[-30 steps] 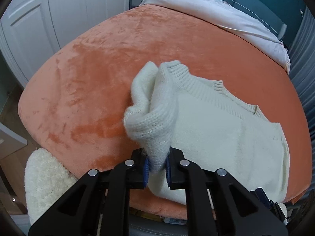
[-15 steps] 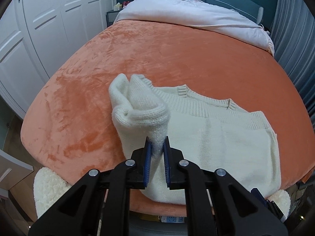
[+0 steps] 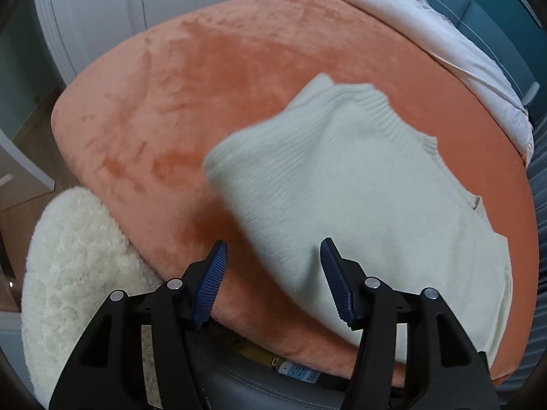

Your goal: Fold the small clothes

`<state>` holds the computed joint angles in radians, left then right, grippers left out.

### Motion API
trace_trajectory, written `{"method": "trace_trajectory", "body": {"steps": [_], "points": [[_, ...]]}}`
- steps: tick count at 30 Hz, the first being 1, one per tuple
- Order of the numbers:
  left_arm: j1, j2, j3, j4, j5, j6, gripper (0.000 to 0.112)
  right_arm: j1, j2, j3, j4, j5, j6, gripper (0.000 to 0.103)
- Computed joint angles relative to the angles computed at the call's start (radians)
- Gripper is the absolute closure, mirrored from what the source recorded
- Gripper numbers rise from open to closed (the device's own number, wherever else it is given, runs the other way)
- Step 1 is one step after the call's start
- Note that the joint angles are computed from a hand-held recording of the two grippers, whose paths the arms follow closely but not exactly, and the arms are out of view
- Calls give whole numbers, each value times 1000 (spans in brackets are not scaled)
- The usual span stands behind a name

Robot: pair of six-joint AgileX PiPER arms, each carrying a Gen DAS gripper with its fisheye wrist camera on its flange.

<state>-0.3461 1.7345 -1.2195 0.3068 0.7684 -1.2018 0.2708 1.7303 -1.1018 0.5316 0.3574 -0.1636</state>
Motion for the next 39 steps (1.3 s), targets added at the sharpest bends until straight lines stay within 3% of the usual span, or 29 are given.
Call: {"method": "trace_trajectory", "body": {"steps": [3,6,8,10,11,13,18,22,26,29,32,35,37,39], "points": [[40,-23,99,-66,-121,-6,47,36,40,-105,-17,33,-7,68],[59,-27,113,-90,-154,3,42,80,122,-221,-63,52,28,64],[74,-37,124,-102,-173,6,42,115,244,-358,-213,147,147,62],[95,-52,143,-115,-192,2,41,139,308,-401,-279,158,198,59],[112,-62,155,-133,-207,8,39,147,294,-387,-309,135,217,59],[143,-71,171,-145,-231,-9,25,146,277,-395,-321,167,245,59],[230,-7,155,-297,-310,82,15,110,167,-268,-239,146,222,58],[209,28,83,-229,-281,13,14,71,86,-137,-167,120,195,58],[210,52,40,-390,-318,157,15,38,17,-25,-75,83,119,57],[192,72,-14,-445,-295,210,23,25,-15,35,-45,64,88,56],[127,92,-105,-265,-190,70,35,-1,-21,56,41,66,24,56],[65,112,-195,-127,-70,-1,58,-18,-38,87,135,48,-52,56],[36,113,-234,-75,-19,3,88,-21,-46,104,193,36,-106,56],[9,115,-281,-38,26,34,93,-30,-52,121,262,30,-176,56]]}}
